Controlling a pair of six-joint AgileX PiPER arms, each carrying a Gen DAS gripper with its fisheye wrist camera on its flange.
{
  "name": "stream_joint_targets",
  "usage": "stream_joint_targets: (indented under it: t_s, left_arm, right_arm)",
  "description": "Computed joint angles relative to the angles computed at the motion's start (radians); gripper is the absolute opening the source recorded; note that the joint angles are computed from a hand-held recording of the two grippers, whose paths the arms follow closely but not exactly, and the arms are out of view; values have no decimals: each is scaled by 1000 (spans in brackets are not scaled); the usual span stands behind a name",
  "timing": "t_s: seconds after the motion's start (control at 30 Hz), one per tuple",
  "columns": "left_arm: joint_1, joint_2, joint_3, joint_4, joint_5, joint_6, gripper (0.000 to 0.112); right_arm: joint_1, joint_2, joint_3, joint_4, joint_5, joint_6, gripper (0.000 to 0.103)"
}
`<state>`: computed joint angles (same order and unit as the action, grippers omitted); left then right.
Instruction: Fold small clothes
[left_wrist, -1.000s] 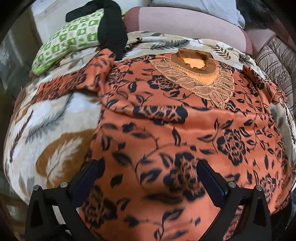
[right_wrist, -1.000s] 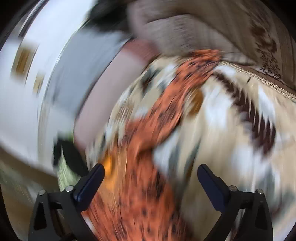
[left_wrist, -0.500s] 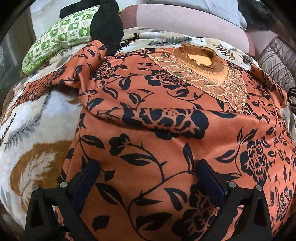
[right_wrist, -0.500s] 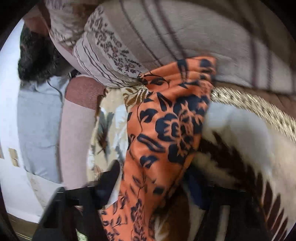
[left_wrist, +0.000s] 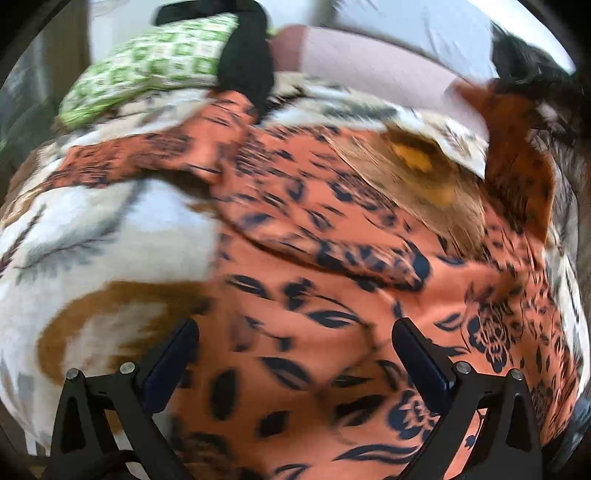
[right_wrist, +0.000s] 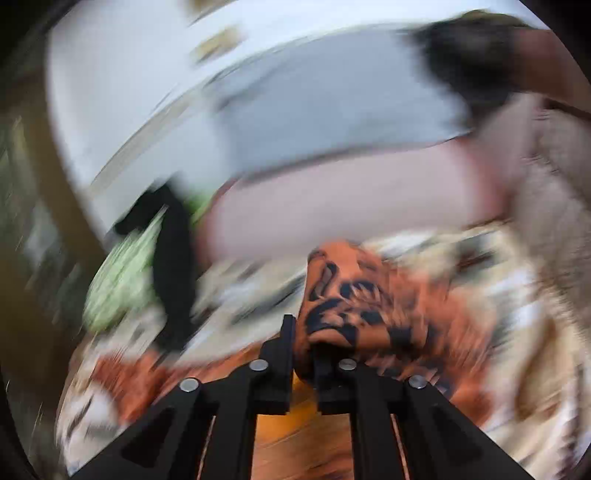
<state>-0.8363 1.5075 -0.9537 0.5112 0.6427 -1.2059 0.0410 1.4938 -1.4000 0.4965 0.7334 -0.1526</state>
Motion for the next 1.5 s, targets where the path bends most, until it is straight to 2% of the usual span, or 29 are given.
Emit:
stream_joint_targets:
  t_s: [0.03, 0.1, 0.17, 0.23, 0.3, 0.33, 0.4, 0.43, 0.47, 0.57, 0.63, 0.7, 0.73, 0.77, 0.87, 0.93, 1.0, 1.07, 1.1, 1.13, 1.2, 1.23, 1.27, 1.3, 1.33, 1.37, 1.4, 1.47, 1.5]
  left_arm:
    - [16, -29, 13, -3, 9, 5, 103]
    - [49, -78, 35, -13, 18, 30, 103]
    - [91, -117, 58, -16, 3, 52, 103]
    - [135, -106, 30, -61, -29, 111, 103]
    - [155, -44, -64, -109, -26, 203, 103]
    - [153, -8, -111, -103, -14, 239, 103]
    - [130, 103, -266, -62, 61, 305, 103]
    - [133, 169, -360, -86, 110, 369, 103]
    - [156, 214, -420, -142, 120, 422, 103]
    - [263, 305, -495, -377, 64, 523, 103]
    - [304, 369, -543, -440, 70, 515, 103]
    - [329, 440, -603, -474, 116, 522, 91]
    - [332, 463, -628, -467, 143, 520, 69]
    - [324, 484, -652, -419, 179, 494, 56]
    - [317, 474, -640, -379, 166, 473, 54]
    - [317, 471, -646, -393, 173, 487, 54]
    - [311, 466, -641, -374, 172, 474, 54]
    - [302, 447, -598, -339, 149, 450, 54]
    - [301, 453, -595, -324, 143, 446, 54]
    - [291, 452, -593, -307, 145, 437, 54]
    - [274, 463, -596, -254, 151, 415, 54]
    - [271, 471, -607, -238, 160, 411, 54]
    - [267, 472, -616, -230, 172, 410, 54]
    - [263, 462, -619, -224, 183, 407, 54]
    - [258, 448, -613, -208, 177, 395, 54]
    - [248, 425, -596, -180, 154, 378, 54]
    - [235, 397, -569, -140, 123, 361, 54]
    - [207, 389, -566, -59, 114, 343, 54]
    - [207, 414, -588, -78, 125, 382, 54]
  right_arm:
    - [57, 34, 29, 28, -9, -16, 101]
    - [126, 89, 86, 53, -15, -35, 102]
    - [104, 53, 197, 171, -56, -137, 102]
    - [45, -41, 310, 236, -86, -168, 102]
    - [-90, -109, 399, 334, -52, -244, 103]
    - [-144, -141, 431, 332, -36, -242, 103]
    - [-253, -149, 449, 355, 2, -287, 103]
    - [-297, -148, 458, 375, 19, -321, 103]
    - [-340, -138, 457, 396, 44, -351, 103]
    - [-444, -84, 456, 520, 135, -476, 103]
    - [-505, -31, 451, 585, 201, -513, 103]
    - [-562, 21, 479, 679, 266, -551, 103]
    - [-597, 38, 508, 721, 299, -578, 103]
    - [-633, 65, 524, 759, 331, -580, 103]
    - [-715, 174, 539, 895, 424, -575, 101]
    - [-739, 226, 531, 960, 434, -552, 92]
    - [-742, 267, 516, 1013, 415, -513, 92]
    - [-743, 261, 519, 1028, 367, -458, 73]
    - [-753, 237, 525, 1025, 333, -442, 45]
    - [-766, 208, 536, 1019, 299, -434, 33]
    - [-781, 184, 532, 938, 233, -391, 32]
    - [-774, 215, 523, 876, 226, -348, 29]
    - [-783, 230, 511, 854, 259, -340, 28]
    - [-787, 225, 497, 827, 279, -344, 29]
    - [-785, 191, 475, 767, 277, -337, 41]
    - [-783, 153, 449, 707, 283, -334, 58]
    - [-785, 126, 423, 662, 300, -332, 88]
    - [-774, 74, 364, 566, 303, -317, 89]
    - [-758, 63, 318, 519, 297, -308, 89]
